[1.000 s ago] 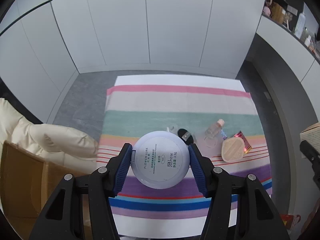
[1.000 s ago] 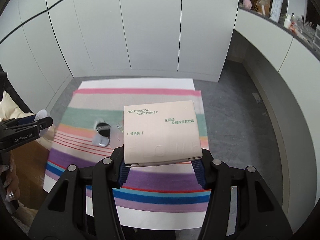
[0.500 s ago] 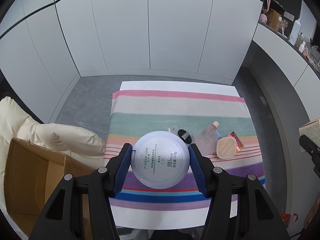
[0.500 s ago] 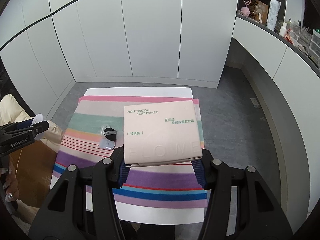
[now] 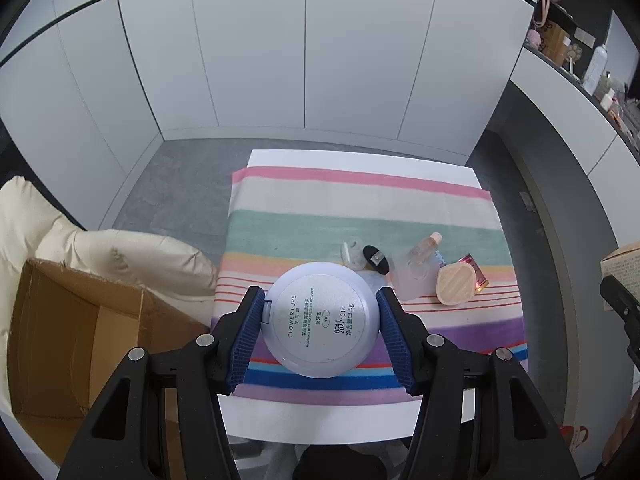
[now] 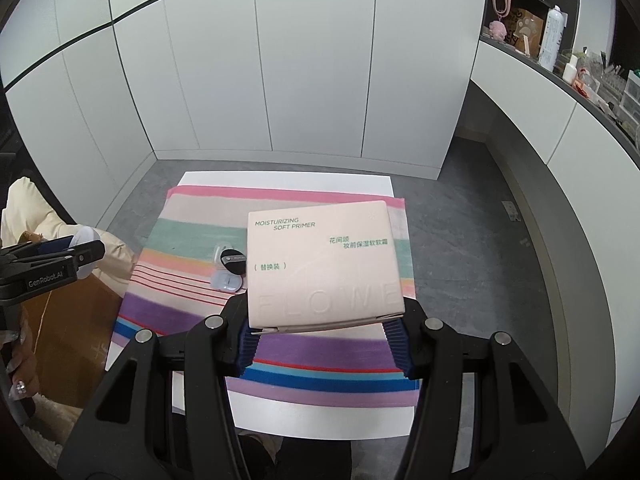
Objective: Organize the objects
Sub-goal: 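Lift the primer box and compact and carry both toward the cardboard box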
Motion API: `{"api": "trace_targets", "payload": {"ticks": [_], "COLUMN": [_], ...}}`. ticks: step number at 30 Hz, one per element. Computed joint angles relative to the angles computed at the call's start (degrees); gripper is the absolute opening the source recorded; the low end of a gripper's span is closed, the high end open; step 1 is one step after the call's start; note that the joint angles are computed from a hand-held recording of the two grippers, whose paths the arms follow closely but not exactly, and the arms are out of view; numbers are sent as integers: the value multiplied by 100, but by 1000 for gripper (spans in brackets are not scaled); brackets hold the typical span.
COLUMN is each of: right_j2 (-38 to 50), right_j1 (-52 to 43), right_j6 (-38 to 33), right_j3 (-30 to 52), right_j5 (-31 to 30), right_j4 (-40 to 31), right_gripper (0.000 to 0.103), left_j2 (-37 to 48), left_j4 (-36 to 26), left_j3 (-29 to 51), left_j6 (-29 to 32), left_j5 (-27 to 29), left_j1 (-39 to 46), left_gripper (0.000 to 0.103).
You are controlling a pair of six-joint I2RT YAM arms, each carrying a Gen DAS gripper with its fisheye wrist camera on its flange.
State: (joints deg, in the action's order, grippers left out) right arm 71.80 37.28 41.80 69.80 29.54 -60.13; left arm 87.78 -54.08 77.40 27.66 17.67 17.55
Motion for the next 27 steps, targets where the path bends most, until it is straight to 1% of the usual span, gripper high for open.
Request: {"api": "trace_targets", "payload": {"ticks": [9, 19, 24, 27], "right_j2": [174, 542, 949, 1295], "right_j1": [414, 1028, 1327, 1489], "right_j6": [253, 535, 484, 401], "right_j3": [223, 747, 1133, 1395], "right_j5": [128, 369, 442, 395], "right_j4": [-169, -426, -468, -352], "right_gripper": [55, 55, 55, 55], "left_j2": [26, 10, 112, 242], "left_j4": [-116, -177, -175, -163], "left_j3": [98, 140, 232, 296], "left_j6": [186, 421, 657, 847], "left_j5": [20, 76, 102, 132], "left_j1": [342, 832, 1275, 1647], "left_gripper": [58, 58, 58, 58]}}
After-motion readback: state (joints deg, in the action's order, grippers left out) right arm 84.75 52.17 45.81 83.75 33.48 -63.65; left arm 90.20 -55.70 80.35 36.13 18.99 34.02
